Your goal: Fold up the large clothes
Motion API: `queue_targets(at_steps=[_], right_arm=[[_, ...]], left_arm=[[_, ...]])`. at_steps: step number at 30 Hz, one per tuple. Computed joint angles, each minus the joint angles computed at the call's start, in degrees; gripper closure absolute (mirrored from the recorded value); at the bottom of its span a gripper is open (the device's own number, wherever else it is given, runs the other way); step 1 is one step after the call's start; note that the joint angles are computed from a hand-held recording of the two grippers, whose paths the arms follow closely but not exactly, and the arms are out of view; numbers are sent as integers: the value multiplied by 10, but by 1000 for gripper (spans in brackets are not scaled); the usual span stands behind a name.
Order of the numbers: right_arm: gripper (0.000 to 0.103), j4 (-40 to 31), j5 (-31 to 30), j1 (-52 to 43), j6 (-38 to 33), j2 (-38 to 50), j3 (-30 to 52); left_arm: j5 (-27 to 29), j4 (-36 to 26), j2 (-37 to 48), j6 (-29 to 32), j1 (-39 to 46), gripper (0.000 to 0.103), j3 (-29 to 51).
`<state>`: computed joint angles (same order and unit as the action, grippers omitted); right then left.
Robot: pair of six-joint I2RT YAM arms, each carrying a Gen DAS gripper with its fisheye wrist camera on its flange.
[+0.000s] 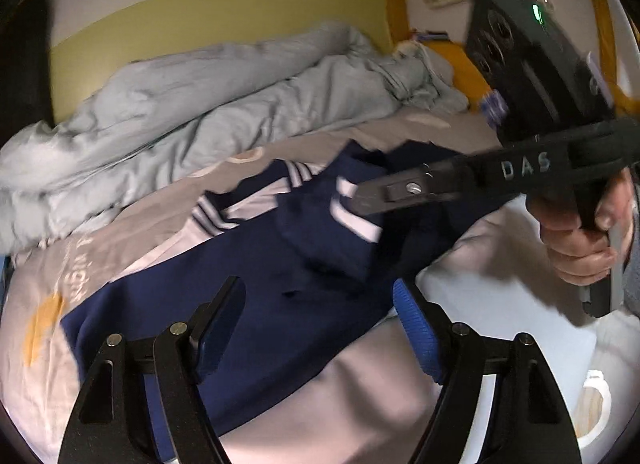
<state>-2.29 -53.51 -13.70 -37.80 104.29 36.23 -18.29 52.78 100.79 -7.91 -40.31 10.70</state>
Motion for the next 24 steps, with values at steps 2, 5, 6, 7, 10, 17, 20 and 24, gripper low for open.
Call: queue_targets(at_steps=[2,5,6,7,10,17,20,24], right_arm=[[96,-11,-6,5,-5,-7,-3],[96,-28,-14,11,-30,-32,-17],[96,-27,-15,12,-32,-41,-24],[96,-22,-13,14,-32,-49,-30],[89,17,-9,12,-15,-66,-52],[79,175,92,-5,108,-103,-101],[79,194,244,8,176,-36,-55],[81,242,361,-5,190,55,-5]], left_arm=[[23,-20,16,-22,3,36,33],[17,-51,48,-50,6,73,73],[8,-50,55,-52,6,78,76],[9,-40,56,-54,9,83,72],[-30,-15,44,-76,14,89,54],[-37,-86,-16,-159,156,89,29],[33,-113,-3,-174,243,89,30],[97,-121,9,-187,302,87,28]])
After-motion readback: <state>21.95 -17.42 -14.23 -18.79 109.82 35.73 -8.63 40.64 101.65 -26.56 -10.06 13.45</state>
